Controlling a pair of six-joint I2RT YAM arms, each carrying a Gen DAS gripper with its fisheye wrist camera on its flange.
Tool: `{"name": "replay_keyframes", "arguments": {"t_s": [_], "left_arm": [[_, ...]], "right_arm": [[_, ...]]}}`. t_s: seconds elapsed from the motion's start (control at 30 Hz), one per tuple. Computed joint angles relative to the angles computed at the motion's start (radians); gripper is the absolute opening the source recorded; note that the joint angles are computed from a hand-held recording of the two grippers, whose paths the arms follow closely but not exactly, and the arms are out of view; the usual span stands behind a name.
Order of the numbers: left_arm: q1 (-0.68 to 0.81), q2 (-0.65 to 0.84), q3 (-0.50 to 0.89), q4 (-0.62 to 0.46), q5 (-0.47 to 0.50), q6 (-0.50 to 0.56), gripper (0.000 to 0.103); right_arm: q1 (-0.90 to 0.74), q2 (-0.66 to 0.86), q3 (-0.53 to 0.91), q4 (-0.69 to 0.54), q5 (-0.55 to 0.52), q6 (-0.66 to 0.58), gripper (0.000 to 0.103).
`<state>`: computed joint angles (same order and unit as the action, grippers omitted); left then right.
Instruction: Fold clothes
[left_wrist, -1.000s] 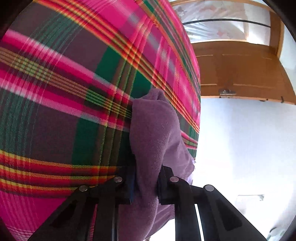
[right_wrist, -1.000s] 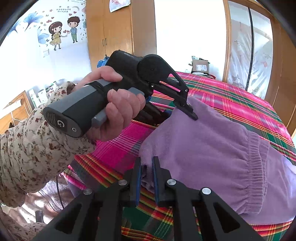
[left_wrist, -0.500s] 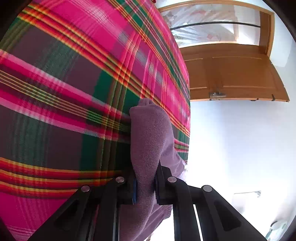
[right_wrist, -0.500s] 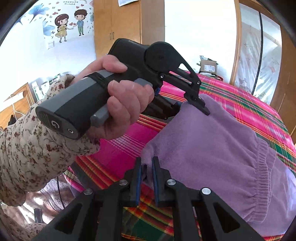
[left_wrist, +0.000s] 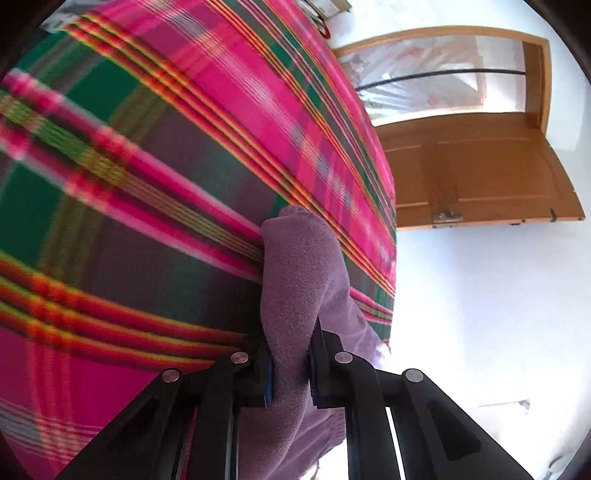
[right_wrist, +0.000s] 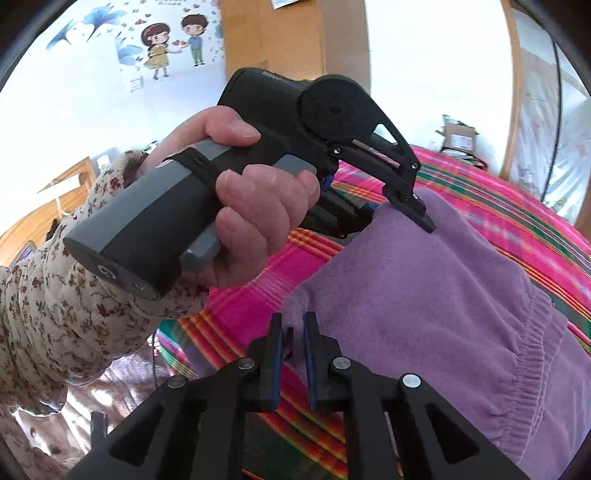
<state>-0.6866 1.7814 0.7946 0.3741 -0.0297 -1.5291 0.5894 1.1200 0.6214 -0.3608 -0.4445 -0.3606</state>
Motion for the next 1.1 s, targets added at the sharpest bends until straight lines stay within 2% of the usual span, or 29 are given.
{"name": "replay_keyframes", "arguments": {"t_s": [0.2, 0.23, 0.33, 0.47, 0.7, 0.87, 1.03, 1.1], "left_arm": [[0.006, -0.08, -0.077, -0.031, -0.038, -0.028, 0.014], [-0.003, -0.069, -0.058, -0.046, -0.053, -0.03, 0.014], [-0.03, -0.167, -0.145, -0.071, -0.092, -0.058, 0.014], [-0.041, -0.212, -0.194, -0.082, -0.113, -0.1, 0.014], [-0.029, -0.153, -0.121, -0.146, -0.109, -0.118, 0.016], [0.004, -0.059, -0.018, -0.186, -0.08, -0.134, 0.028], [-0.028, -0.092, -0.04, -0.215, -0.13, -0.201, 0.031], [-0.049, -0.082, -0.017, -0.254, -0.179, -0.226, 0.037]], "right_arm": [[0.118, 0.02, -0.002, 0.051, 0.042, 0.055, 0.011], [0.125, 0.024, 0.0, 0.051, 0.041, 0.057, 0.011], [0.15, 0.046, 0.018, 0.043, 0.027, 0.08, 0.011], [0.191, 0.064, 0.024, 0.049, 0.019, 0.1, 0.011], [0.199, 0.131, 0.048, 0.05, 0.0, 0.105, 0.012], [0.219, 0.196, 0.069, 0.044, 0.025, 0.115, 0.015], [0.185, 0.131, 0.054, 0.007, -0.002, 0.115, 0.018], [0.143, 0.081, 0.045, -0.021, -0.039, 0.103, 0.023]]}}
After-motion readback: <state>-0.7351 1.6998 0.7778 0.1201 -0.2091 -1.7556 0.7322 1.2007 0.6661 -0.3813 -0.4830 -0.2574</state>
